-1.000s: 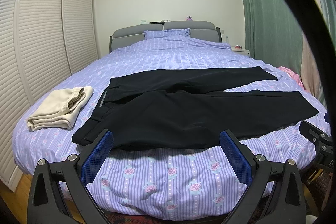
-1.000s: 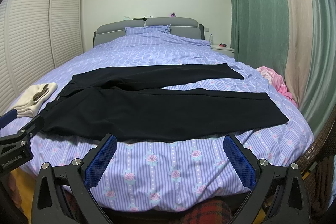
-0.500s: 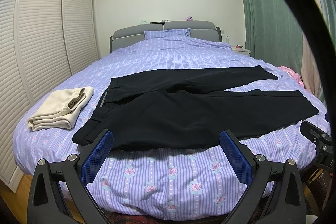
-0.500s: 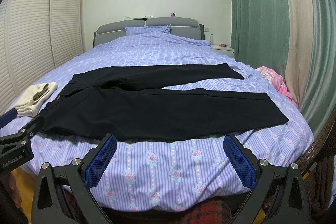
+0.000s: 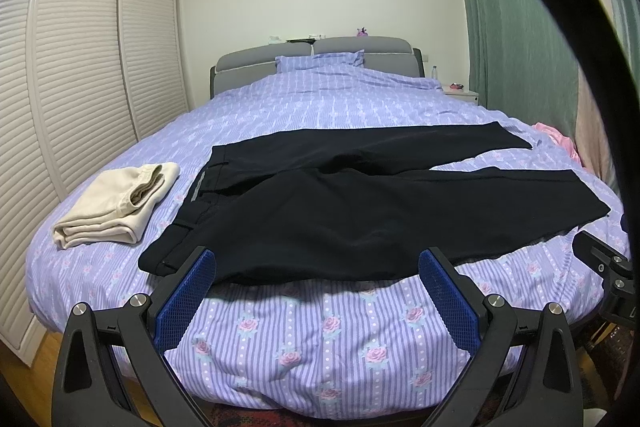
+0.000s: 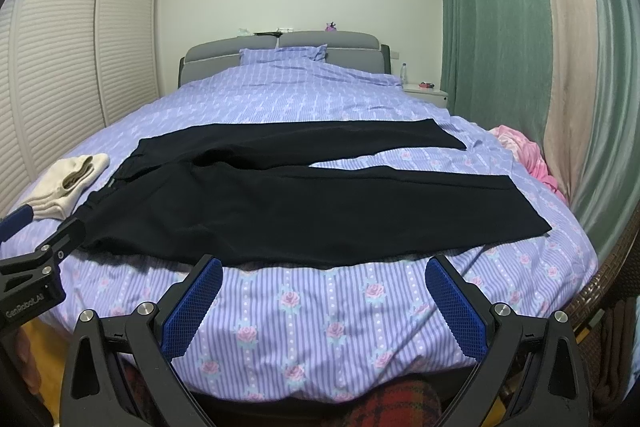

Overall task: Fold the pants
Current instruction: 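Grasp the black trousers' waistband with the left gripper while the right gripper grasps it too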

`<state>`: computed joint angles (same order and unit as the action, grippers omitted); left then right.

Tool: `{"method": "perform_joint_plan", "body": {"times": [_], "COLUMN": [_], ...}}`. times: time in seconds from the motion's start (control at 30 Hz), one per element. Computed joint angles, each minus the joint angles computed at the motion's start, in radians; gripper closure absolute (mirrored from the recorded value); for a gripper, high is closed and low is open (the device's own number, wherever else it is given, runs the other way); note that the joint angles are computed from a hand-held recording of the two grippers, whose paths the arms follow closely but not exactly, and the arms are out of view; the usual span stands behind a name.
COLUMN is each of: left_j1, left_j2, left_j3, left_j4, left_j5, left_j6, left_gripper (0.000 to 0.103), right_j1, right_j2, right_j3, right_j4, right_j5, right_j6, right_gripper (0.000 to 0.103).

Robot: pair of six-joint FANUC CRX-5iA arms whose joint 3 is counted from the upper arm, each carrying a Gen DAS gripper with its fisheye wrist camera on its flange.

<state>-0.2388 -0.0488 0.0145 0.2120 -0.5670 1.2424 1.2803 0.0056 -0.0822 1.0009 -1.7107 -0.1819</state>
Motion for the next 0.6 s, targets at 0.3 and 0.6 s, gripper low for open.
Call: {"method": "perform_joint_plan", "body": {"times": [0.3, 0.6], "left_j1": [-0.006, -0.035], "left_j2": [0.02, 0.09], "left_j3": [0.022, 0.09], "left_j4": [-0.195, -0.551], "left_j5": [0.032, 0.013], "left_j6": [0.142, 0.407], "left_gripper": [0.0, 0.0], "right_j1": [-0.032, -0.127], "right_j2": [0.031, 0.075], "right_j3": [-0.027, -0.092], "right_j4": [-0.011, 0.019], "right_j5": [0.055, 0.181], "right_j6": [-0.024, -0.093], "right_gripper": [0.0, 0.0]}}
